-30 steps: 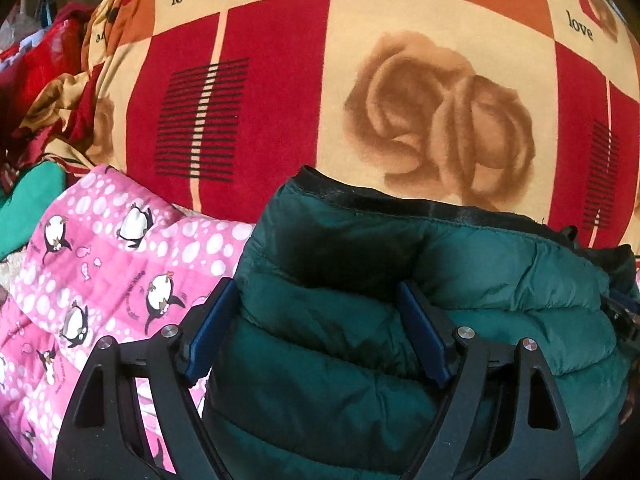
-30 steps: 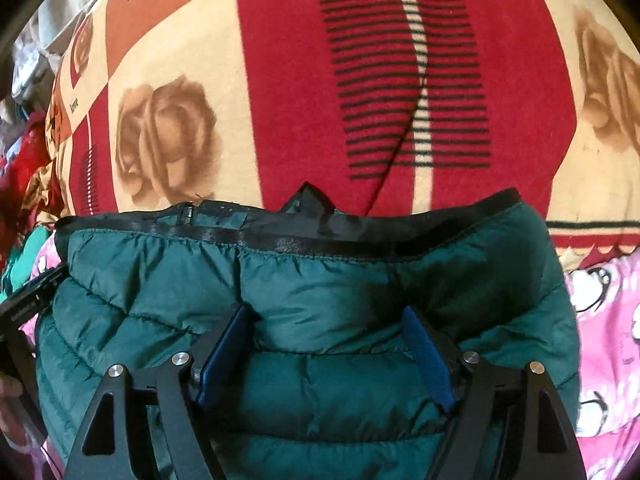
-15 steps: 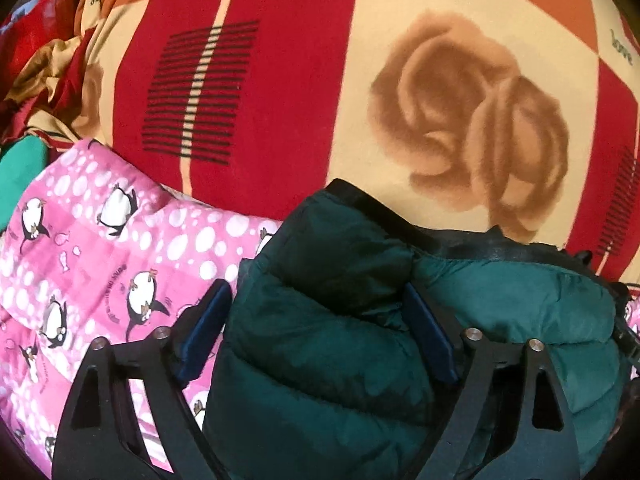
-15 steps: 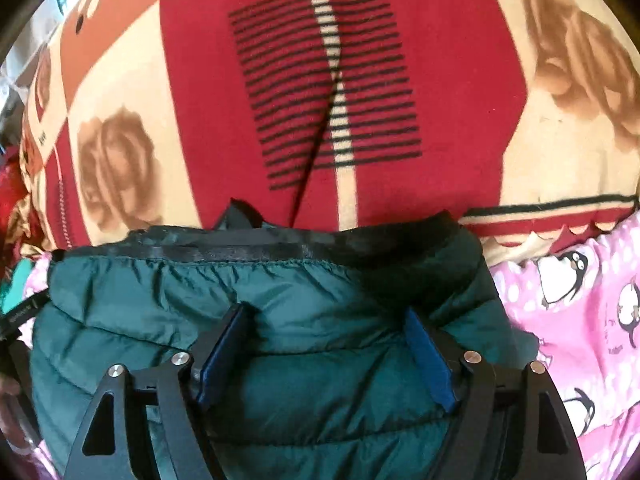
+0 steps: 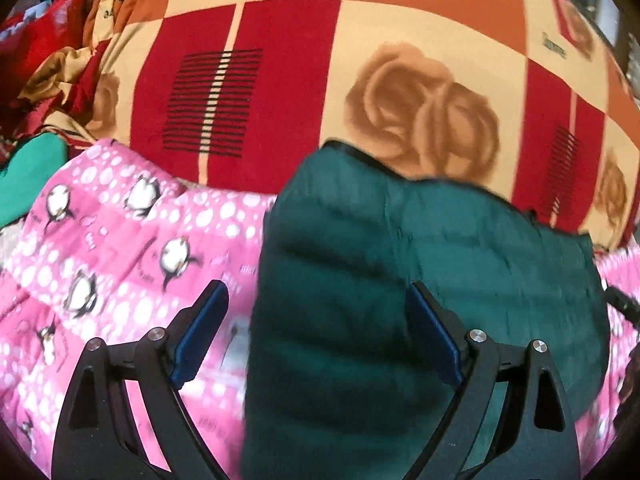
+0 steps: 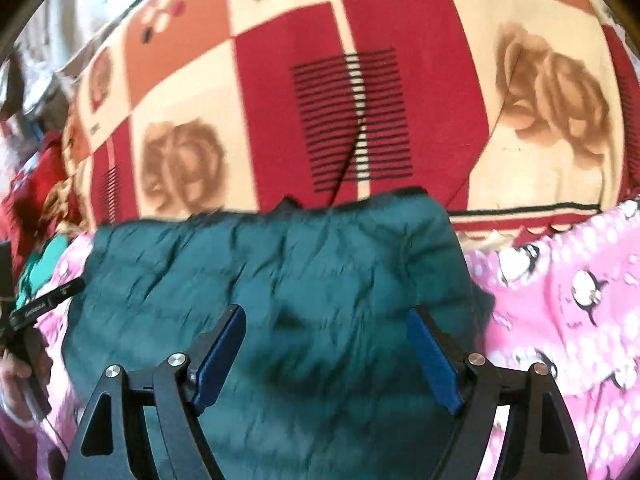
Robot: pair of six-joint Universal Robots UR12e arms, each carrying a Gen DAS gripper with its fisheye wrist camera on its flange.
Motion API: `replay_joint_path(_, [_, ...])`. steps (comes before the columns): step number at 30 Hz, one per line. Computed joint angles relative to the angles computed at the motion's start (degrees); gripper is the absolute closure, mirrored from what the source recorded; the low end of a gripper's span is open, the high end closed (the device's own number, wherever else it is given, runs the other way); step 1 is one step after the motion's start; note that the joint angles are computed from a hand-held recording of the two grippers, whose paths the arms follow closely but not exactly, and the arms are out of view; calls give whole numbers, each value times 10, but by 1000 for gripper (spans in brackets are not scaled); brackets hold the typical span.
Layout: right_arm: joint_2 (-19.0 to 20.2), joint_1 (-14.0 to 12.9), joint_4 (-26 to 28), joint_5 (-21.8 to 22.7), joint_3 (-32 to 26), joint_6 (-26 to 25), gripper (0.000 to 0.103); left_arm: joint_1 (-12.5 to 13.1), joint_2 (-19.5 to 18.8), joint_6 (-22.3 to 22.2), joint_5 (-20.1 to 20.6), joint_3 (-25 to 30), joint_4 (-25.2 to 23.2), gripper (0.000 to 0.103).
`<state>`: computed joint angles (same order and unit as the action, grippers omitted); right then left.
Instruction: Fold large clothes
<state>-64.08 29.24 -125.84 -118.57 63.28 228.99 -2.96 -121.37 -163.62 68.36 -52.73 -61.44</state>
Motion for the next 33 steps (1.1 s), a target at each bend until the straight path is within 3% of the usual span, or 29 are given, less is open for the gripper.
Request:
replay_joint_path(2, [-10, 9, -11, 0, 18, -4, 23, 6, 15, 9, -10, -28, 5, 13])
replay_joint_path(5, [-7, 10, 18, 33, 24, -10, 23, 7, 24, 26, -3, -48, -15, 13])
replay_joint_path(13, [5, 11, 55, 29, 6, 12, 22, 13, 27, -23, -24, -65, -10, 9])
replay_joint_path(17, [-10, 19, 21, 12, 24, 33, 22, 15, 30, -21, -28, -71, -9, 9])
replay_joint_path(21, [-17, 22, 40, -3, 38, 74, 19, 16, 32, -36, -33, -77, 0, 9])
replay_joint_path(27, [-1, 21, 83, -3, 19, 66, 11, 17, 38, -49, -36, -91, 15, 9])
replay_joint_path(33, [-18, 18, 63, -21, 33, 75, 10, 21, 31, -47, -53, -74, -11, 9])
